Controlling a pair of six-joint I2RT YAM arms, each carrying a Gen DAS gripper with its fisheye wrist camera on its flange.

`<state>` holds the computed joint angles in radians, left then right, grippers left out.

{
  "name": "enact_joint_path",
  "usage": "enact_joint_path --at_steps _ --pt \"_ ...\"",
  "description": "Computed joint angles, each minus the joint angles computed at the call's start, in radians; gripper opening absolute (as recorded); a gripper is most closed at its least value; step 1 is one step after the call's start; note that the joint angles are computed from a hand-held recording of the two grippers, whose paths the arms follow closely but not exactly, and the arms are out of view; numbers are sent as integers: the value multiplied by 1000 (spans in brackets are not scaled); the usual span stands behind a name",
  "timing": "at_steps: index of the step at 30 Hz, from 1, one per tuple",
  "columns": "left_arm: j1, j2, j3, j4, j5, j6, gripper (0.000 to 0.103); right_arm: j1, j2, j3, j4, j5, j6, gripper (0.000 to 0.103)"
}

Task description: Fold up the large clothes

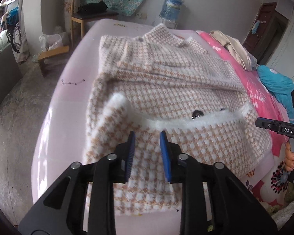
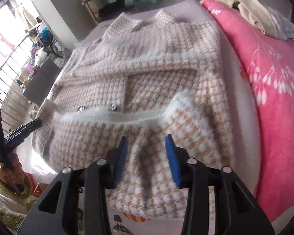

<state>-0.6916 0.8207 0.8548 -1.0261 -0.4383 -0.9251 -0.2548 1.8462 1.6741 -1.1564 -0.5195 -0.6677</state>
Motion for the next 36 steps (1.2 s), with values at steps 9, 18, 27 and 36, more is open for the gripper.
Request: enact_joint_path --at_steps 9,18,27,36 --pt "325 81 19 65 152 243 44 -24 181 239 -35 -10 -14 58" --pt "407 136 -1 114 262 299 42 -11 399 482 -246 -3 -116 58" --pt "331 168 -17 118 176 290 14 -4 327 351 -173 69 -123 31" --pt "294 125 130 96 36 364 8 -1 147 286 -35 45 -1 8"
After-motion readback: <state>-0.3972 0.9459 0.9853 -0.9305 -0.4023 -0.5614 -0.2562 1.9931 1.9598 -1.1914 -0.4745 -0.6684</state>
